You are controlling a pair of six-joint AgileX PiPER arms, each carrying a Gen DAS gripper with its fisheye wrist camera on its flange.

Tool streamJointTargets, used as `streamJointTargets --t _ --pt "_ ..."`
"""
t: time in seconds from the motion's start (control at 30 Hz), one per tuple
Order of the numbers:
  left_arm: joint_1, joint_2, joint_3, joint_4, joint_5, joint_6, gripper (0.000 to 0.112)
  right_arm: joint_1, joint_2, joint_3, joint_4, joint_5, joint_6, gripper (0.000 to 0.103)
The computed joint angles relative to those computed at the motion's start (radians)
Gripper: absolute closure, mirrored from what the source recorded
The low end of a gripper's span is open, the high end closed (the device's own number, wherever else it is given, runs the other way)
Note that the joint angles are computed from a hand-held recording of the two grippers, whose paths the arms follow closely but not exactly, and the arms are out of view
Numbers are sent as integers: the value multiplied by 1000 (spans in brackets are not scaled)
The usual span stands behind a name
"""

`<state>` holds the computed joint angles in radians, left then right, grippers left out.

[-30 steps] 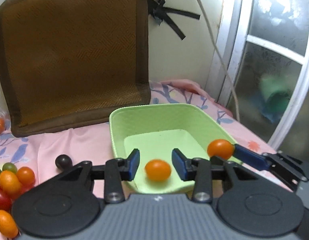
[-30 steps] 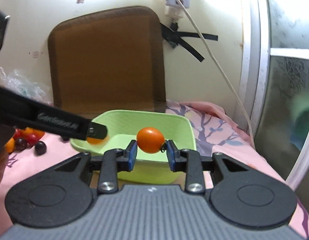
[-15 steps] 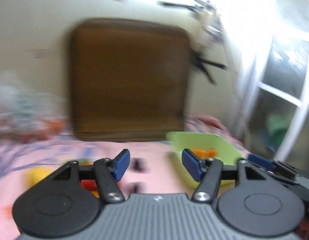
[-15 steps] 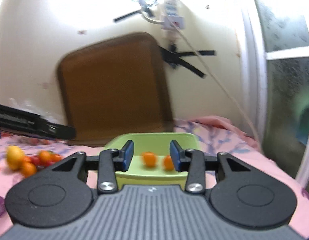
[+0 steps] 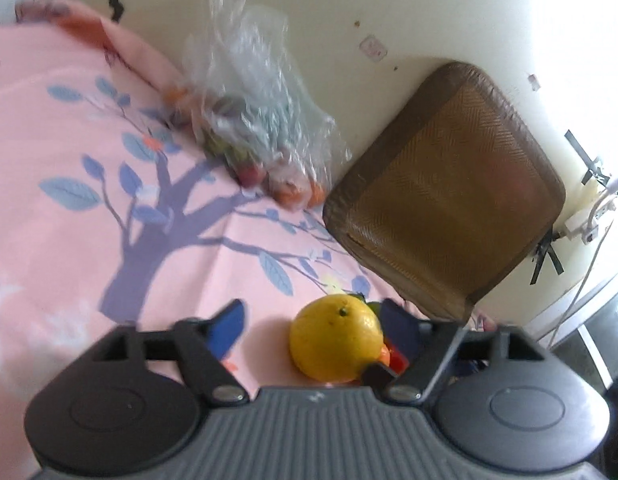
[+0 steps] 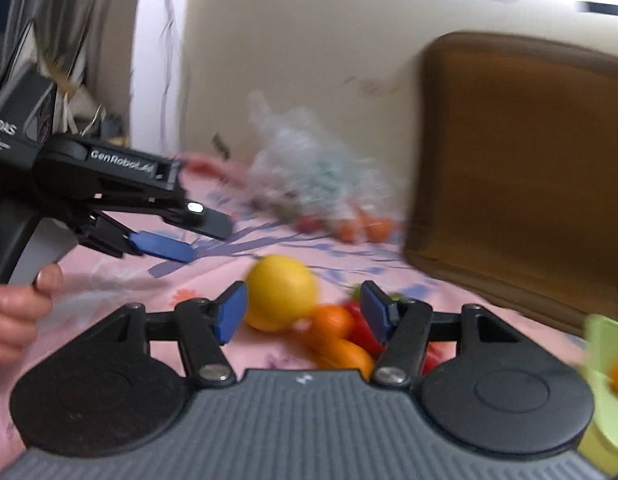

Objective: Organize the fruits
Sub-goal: 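Clamp the large yellow citrus fruit between the left and right tools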

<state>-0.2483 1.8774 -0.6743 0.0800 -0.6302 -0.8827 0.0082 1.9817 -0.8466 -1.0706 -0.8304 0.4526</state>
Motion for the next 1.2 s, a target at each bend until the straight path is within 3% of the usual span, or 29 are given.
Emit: streamJointTargets --t 0.17,0.2,0.3,0.43,0.57,0.63,0.73,0.97,1.03,1.13,1.2 --pt "34 84 -62 173 -27 -141 29 126 62 -136 19 189 9 35" --pt "31 102 -72 183 -30 -146 32 133 72 -123 38 193 -20 35" --pt "23 87 -42 210 -82 -133 51 157 70 -73 179 171 -180 38" --pt "-60 -8 18 131 -80 -51 51 109 29 50 247 41 -209 38" --pt "-232 -85 -9 -74 17 158 51 -8 -57 236 282 -124 -284 38" --pt "-329 -69 -63 -194 48 286 51 -106 -87 329 271 -218 -339 38" --pt "-426 -20 -163 -300 109 420 51 -276 -108 406 194 -294 -351 38" --pt "-533 135 -388 -407 285 553 51 -583 -60 391 -25 -269 -233 38" --pt "-544 166 -427 -417 325 574 46 -614 -35 362 -67 -246 -186 38" --pt "-567 193 -467 -566 364 734 42 -642 -1 301 -165 -202 -76 37" --pt "-572 211 -492 -620 388 798 42 -659 13 290 -208 -215 -53 36"
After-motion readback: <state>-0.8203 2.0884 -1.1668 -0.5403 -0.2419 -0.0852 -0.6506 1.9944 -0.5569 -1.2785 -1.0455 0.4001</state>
